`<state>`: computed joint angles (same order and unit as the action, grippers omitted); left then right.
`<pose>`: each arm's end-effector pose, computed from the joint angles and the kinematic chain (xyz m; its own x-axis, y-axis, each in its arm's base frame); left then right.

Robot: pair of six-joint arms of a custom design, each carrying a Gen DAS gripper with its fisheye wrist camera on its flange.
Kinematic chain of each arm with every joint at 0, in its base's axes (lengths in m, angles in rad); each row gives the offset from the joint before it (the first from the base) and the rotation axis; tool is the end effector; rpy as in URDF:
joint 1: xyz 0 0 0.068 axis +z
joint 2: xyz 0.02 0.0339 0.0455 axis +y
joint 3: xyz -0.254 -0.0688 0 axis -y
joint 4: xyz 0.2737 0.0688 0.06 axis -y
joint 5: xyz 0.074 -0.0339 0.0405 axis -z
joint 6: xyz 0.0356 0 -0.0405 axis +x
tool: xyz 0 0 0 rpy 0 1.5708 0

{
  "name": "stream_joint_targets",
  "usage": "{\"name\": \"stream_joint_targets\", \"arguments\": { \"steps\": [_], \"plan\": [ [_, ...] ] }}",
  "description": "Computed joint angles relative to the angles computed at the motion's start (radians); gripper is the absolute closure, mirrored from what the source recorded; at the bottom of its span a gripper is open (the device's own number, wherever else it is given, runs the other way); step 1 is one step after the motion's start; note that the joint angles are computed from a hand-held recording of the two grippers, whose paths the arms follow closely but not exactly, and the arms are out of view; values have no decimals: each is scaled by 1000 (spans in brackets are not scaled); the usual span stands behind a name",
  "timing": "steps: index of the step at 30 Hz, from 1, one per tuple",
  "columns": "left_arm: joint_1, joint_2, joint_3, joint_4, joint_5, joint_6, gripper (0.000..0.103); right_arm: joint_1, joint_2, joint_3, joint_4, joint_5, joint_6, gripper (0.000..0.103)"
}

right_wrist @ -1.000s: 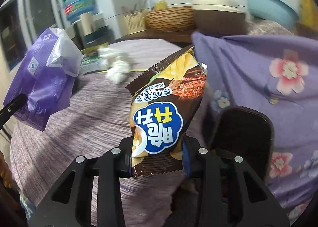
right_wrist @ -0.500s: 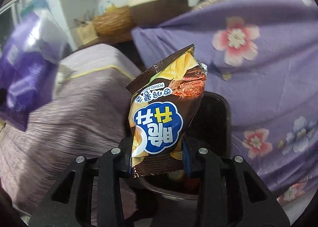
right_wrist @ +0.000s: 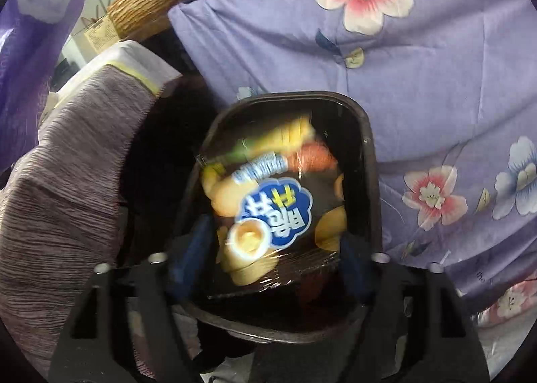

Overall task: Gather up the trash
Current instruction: 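Carry the snack bag over the bin and open the right gripper while the left holds the purple bag, then lower the purple bag into the bin and open the left gripper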

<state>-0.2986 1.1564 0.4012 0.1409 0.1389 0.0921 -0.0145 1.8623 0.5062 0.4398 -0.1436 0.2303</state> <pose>0.2350 -0.0775 0.1391 -0.5118 0.2528 -0.8211 0.4485 0.8938 -0.0043 0.2765 0.0011 0.0155 -0.7889 0.2374 -0.5668 0.1102 0.9621 0.2495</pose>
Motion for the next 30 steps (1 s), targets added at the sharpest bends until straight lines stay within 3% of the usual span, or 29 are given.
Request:
{"name": "stream_joint_targets", "arguments": {
  "steps": [7, 14, 24, 28, 29, 30],
  "plan": [
    [-61, 177, 51, 56, -30, -17, 90, -48, -81, -57, 2, 24, -13, 27],
    [-155, 412, 171, 71, -77, -63, 90, -174, -294, -163, -24, 47, -38, 21],
    [-214, 674, 339, 63, -103, -110, 89, -348, -479, -220, -96, 7, -73, 18],
    [-211, 736, 380, 55, -89, -119, 84, -371, -526, -233, -117, 3, -75, 16],
    [-214, 745, 387, 54, -90, -119, 81, -372, -532, -234, -120, 4, -74, 15],
    [-215, 755, 392, 55, -89, -119, 71, -375, -539, -236, -123, 3, -75, 15]
  ]
}}
